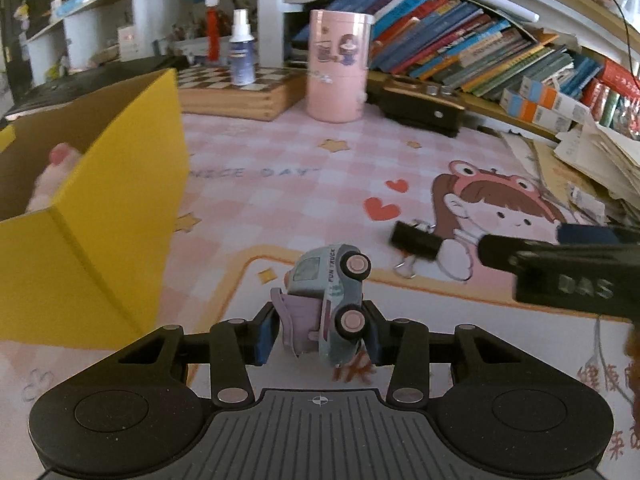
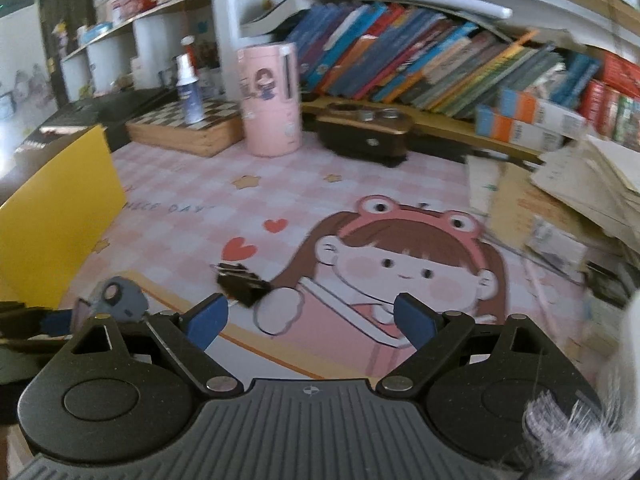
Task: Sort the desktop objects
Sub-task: 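Lift the toy car with the left gripper and carry it toward the yellow box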
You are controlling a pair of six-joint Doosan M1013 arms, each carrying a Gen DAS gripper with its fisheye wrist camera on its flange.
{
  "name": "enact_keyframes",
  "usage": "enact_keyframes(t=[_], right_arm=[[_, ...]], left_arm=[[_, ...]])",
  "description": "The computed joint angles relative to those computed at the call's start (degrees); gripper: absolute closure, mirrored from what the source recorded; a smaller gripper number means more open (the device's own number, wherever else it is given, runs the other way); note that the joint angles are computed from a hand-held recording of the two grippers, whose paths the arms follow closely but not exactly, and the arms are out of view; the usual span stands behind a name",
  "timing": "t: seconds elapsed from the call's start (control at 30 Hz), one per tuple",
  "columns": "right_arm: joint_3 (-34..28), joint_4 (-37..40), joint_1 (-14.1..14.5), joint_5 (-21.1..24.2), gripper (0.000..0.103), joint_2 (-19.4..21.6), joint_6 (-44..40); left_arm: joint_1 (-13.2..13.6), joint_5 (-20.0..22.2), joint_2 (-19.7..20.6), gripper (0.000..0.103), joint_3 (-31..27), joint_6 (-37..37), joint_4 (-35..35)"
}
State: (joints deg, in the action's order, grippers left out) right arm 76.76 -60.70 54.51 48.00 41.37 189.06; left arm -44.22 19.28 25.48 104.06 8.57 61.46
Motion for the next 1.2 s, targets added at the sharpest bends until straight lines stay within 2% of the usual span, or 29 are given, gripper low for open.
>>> enact_keyframes(t=[0.23,0.37,0.47,0.57,0.63,0.7,0.77,0.8,0.87,0.9,0.97,1.07,1.2], right_arm=[[-1.67,-2.65,-1.24,-6.38,0.018,1.86,-4.79],[-2.85,-3.7,-1.85,-9.04,0.022,2.95,-10.62],[-3.97,-3.3,-2.35,-10.18,0.026,3.89,-14.92],[-5.2,-1.24,-2.77,-10.58,0.038,4.86,-19.73],[-5.81,0.58,-3.05,-10.55,0.051,5.27,-22.19],[-5.68,1.05,-3.29,-11.26,0.053,5.27,-22.38],[-5.56,0.77,-3.3,-11.45,0.06,5.27,-22.51],[-5.46,0.73,-3.32,-11.69,0.068,5.24,-22.84],[-5.19,0.15,-3.3,-12.07,0.073,5.16,-22.93],[-5.02,-0.49,-3.25,-12.27,0.081,5.1,-22.63],[-4.82,-1.07,-3.18,-12.36,0.084,4.95,-22.21],[-4.15,-2.67,-2.95,-12.39,0.091,4.49,-19.7],[-3.21,-4.43,-2.55,-11.74,0.098,3.58,-15.95]], left_arm=[[0.14,1.68,-1.58,0.062,1.68,-3.15,1.48],[0.17,1.3,-2.22,0.067,2.48,-5.75,3.7],[0.35,0.17,-2.56,0.071,3.1,-10.43,7.94],[0.35,0.06,-2.46,0.071,3.1,-11.85,9.22],[0.23,0.36,-2.31,0.071,2.98,-12.51,10.05],[0.15,0.58,-2.17,0.071,2.91,-13.24,10.86],[0.05,0.91,-1.97,0.068,2.73,-13.24,11.05],[0.07,0.85,-1.85,0.066,2.55,-12.24,10.1],[0.13,0.6,-1.66,0.065,2.29,-10.61,8.58],[0.04,0.82,-1.57,0.063,2.25,-10.22,8.56],[-0.05,1.09,-1.23,0.061,1.83,-7.91,7.07],[-0.48,4.25,-0.43,0.058,0.75,-4.53,4.13],[0.13,6.17,0.43,0.056,-0.51,0.31,-2.75]])
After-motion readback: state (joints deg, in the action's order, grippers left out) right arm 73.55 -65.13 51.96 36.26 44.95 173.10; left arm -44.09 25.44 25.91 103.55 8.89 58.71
